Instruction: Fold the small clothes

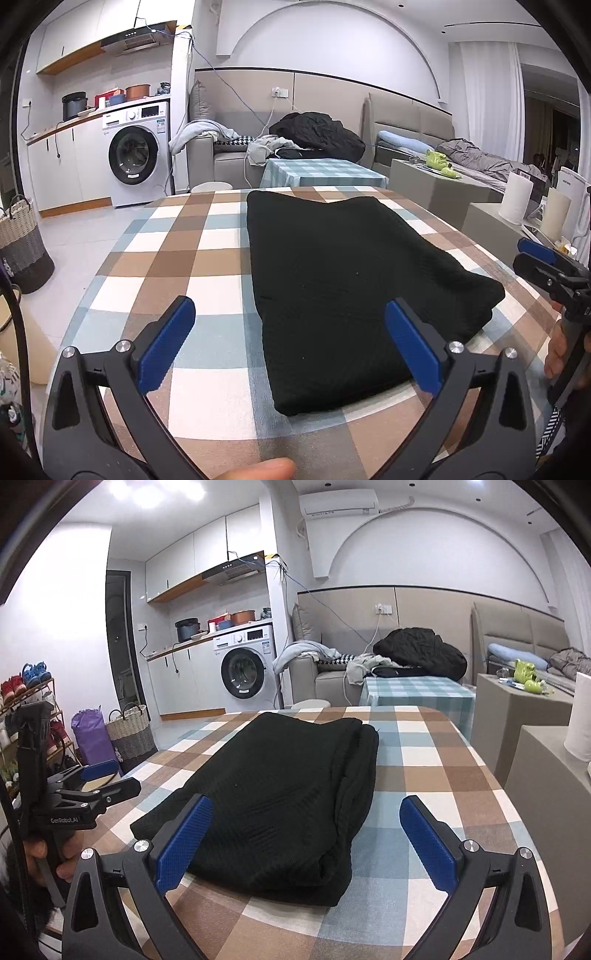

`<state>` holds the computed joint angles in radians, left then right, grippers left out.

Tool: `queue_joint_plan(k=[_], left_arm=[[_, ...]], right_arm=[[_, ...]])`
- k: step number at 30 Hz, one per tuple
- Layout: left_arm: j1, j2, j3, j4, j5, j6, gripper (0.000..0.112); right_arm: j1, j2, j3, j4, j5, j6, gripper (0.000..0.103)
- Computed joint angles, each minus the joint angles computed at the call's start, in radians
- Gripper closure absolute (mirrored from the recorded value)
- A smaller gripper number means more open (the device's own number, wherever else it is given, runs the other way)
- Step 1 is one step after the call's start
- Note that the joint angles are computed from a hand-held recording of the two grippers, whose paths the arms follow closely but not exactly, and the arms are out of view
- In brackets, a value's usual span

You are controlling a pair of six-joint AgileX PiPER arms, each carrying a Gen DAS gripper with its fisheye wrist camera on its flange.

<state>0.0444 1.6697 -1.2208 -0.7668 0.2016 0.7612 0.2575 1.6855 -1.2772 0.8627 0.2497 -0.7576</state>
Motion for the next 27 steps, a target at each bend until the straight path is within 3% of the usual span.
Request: queue_joint_plan(k=[7, 11, 27], left_arm=[[-0.002, -0.010, 0.028, -0.107, -0.032, 0.109, 0.010], [0.000, -0.019, 0.042, -0.171, -0.044, 0.173, 0.010], [0.006, -0.029, 0.061, -0.364, -0.048, 0.377, 0.010]], right_arm=[[0.009, -0.007, 0.022, 0.042, -0.035, -0.061, 0.000], [0.022, -0.011, 0.028, -0.049, -0.063, 0.021, 0.000], [0.006, -0.001, 0.026, 0.101, -0.042, -0.133, 0.000]])
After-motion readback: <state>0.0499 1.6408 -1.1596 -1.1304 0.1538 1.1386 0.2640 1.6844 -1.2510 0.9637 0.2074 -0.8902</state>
